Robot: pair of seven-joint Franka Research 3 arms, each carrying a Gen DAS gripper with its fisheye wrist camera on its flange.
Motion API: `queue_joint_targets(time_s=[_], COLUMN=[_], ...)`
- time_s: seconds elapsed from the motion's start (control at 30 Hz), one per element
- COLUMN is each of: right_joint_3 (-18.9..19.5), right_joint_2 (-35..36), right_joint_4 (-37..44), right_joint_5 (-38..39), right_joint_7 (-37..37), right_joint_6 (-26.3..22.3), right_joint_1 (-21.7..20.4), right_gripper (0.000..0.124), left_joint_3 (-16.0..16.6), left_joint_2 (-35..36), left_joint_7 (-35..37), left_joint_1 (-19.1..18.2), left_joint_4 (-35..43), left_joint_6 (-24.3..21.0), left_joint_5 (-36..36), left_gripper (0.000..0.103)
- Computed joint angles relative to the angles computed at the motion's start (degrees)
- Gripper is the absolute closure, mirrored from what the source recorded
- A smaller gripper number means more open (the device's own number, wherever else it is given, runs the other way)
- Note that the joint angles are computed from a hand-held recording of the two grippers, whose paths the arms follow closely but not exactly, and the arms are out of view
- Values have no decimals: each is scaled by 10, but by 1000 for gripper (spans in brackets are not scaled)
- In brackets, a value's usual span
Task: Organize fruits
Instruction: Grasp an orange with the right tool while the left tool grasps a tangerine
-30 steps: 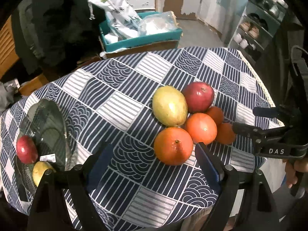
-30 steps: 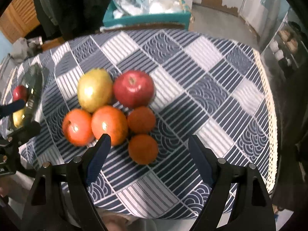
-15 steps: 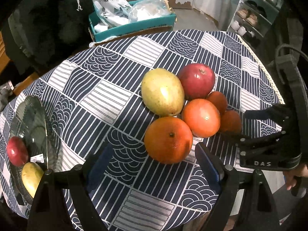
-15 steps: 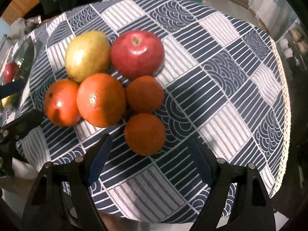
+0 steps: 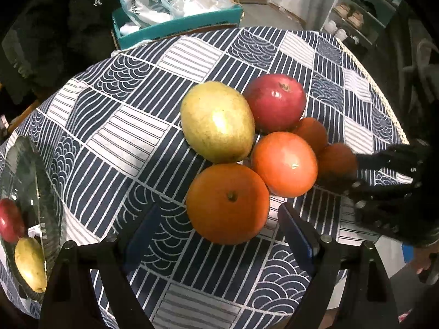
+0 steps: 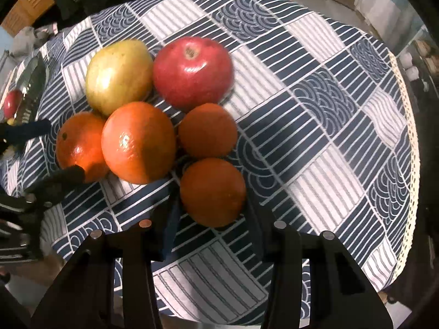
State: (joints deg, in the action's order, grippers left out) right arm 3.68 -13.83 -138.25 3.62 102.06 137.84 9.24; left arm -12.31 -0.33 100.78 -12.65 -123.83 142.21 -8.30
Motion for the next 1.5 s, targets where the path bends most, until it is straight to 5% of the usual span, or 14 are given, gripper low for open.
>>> queue_joint_targets(time_s=[0.17,0.37,1.5], right_joint_3=[-2,-6,25], right_joint_2=[-9,-22,-58], right_joint_4=[-2,-9,25], right_joint_5=[-9,-12,-58], right_joint_7=[16,18,39], right_joint_6=[3,14,87], right_joint_1=[-10,-20,-16], right_gripper=[80,80,81], left_joint_3=[-1,-5,30], left_joint_2=[13,22,-86], left_joint_7=[-3,16,7], left_joint_1=[1,5,-2], left_joint_4=[4,10,-26], left_joint_6=[2,-3,34], left_joint_5=[-2,-38,-33], left_gripper=[15,31,34])
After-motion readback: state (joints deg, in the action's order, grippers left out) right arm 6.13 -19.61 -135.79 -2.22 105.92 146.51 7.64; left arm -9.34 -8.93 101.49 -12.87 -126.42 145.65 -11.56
